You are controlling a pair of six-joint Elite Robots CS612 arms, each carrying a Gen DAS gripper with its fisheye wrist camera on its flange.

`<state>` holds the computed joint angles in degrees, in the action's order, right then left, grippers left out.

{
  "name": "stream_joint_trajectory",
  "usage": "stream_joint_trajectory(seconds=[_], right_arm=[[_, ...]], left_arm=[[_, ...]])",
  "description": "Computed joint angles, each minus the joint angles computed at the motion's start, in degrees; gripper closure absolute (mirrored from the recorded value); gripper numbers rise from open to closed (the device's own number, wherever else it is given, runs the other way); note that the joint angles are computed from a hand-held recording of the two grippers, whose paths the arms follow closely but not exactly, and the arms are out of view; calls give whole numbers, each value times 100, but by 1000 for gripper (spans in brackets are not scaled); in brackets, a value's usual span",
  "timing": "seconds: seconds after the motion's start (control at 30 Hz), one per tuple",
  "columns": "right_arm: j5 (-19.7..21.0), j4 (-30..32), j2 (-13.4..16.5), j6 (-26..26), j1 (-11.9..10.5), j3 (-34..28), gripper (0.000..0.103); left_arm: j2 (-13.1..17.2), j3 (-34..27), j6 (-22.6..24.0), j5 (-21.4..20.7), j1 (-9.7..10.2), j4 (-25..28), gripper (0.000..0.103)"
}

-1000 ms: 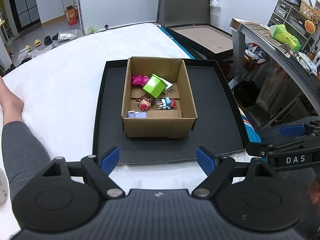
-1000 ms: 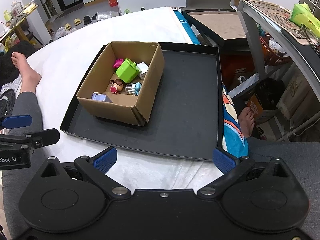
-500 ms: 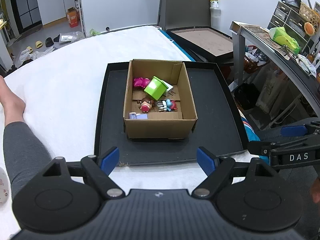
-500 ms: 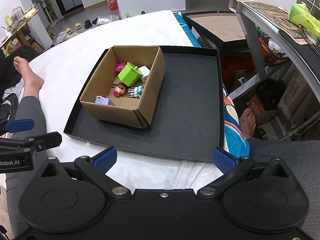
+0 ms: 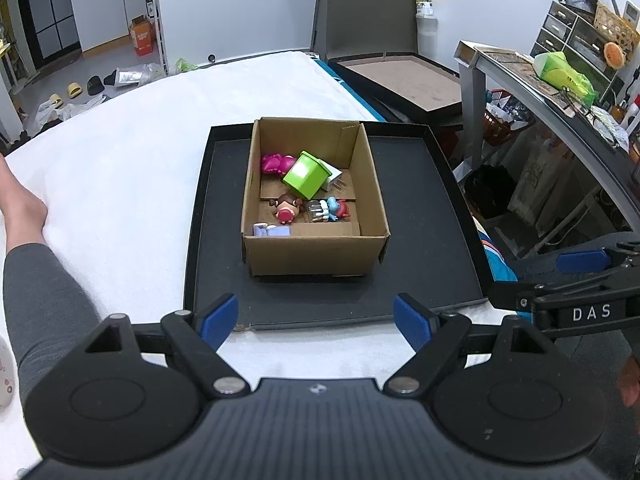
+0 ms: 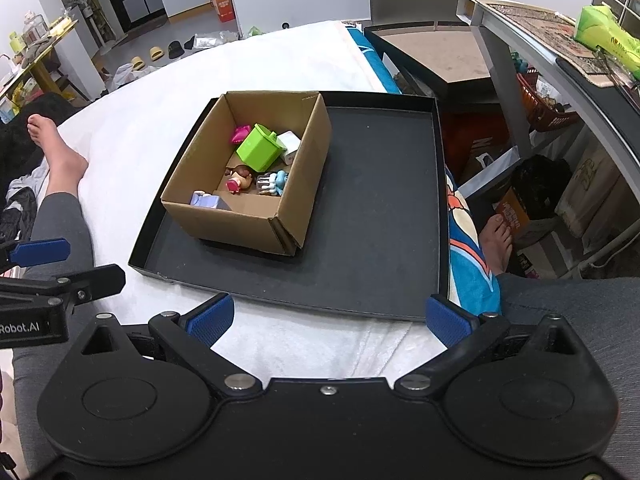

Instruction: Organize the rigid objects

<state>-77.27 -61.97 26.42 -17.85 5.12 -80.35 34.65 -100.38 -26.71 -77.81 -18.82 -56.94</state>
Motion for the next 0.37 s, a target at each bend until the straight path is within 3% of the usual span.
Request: stream_joint_trajectory(seconds=[0.37], right_arm=[[12, 21, 9, 57, 13, 28, 0]], left_arm=[[32, -4, -58, -60, 15, -47, 19]])
